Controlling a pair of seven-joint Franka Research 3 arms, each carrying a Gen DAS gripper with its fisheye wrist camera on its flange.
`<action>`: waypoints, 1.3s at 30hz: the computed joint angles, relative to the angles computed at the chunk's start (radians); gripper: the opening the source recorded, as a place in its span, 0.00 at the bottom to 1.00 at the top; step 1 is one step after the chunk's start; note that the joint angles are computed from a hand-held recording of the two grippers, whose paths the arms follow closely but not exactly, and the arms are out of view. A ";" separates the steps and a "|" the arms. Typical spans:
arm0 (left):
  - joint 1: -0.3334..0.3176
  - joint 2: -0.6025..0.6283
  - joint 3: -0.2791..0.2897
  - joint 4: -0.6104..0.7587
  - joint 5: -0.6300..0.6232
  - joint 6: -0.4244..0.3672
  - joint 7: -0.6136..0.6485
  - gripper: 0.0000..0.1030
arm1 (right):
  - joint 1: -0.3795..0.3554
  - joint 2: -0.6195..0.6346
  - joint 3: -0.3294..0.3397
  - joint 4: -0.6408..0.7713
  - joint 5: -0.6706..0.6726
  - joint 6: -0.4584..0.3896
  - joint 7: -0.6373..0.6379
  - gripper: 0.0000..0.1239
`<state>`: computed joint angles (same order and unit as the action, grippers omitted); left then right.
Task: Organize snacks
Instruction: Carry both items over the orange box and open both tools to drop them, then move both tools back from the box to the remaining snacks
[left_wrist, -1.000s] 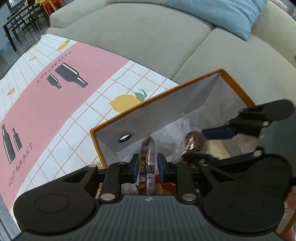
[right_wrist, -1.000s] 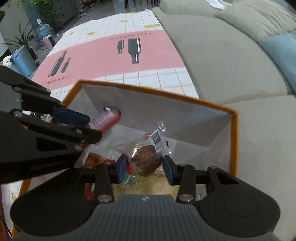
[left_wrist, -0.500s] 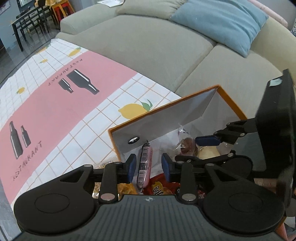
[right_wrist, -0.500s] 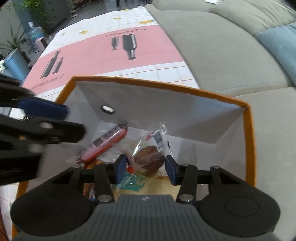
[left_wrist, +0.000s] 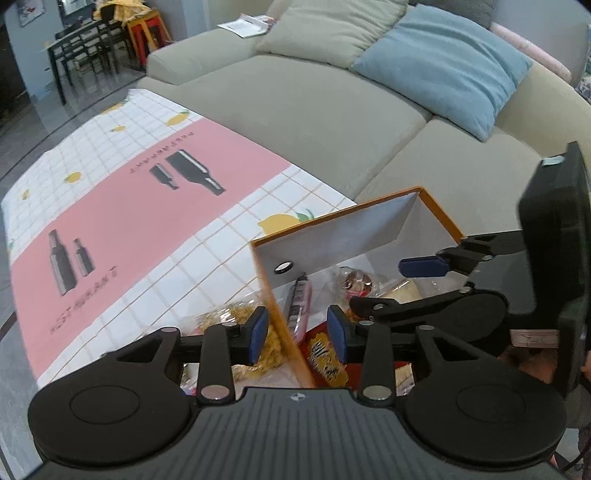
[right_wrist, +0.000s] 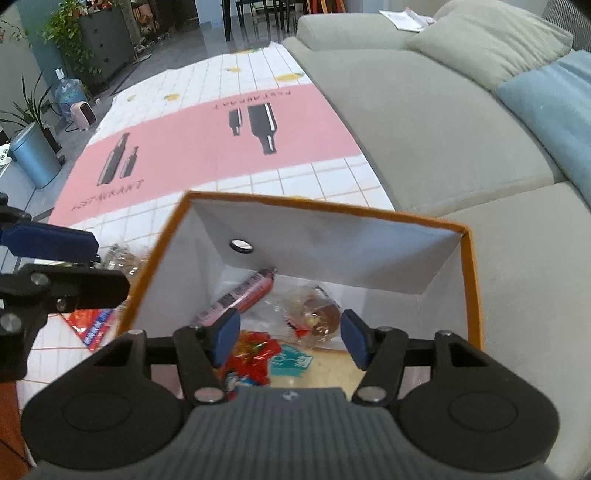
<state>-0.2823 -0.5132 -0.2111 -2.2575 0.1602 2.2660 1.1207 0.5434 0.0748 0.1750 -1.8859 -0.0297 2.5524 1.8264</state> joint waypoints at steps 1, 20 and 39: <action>0.007 -0.017 -0.010 -0.005 0.014 -0.015 -0.016 0.43 | 0.005 -0.013 0.002 -0.006 -0.012 -0.001 0.014 0.48; -0.001 -0.516 0.003 -0.291 0.118 -0.091 -0.186 0.53 | 0.001 -0.236 0.174 -0.185 -0.349 0.190 0.516 0.48; 0.060 -0.712 0.144 -0.555 0.058 -0.062 -0.072 0.57 | 0.175 0.012 0.132 -0.023 -0.561 0.118 0.649 0.48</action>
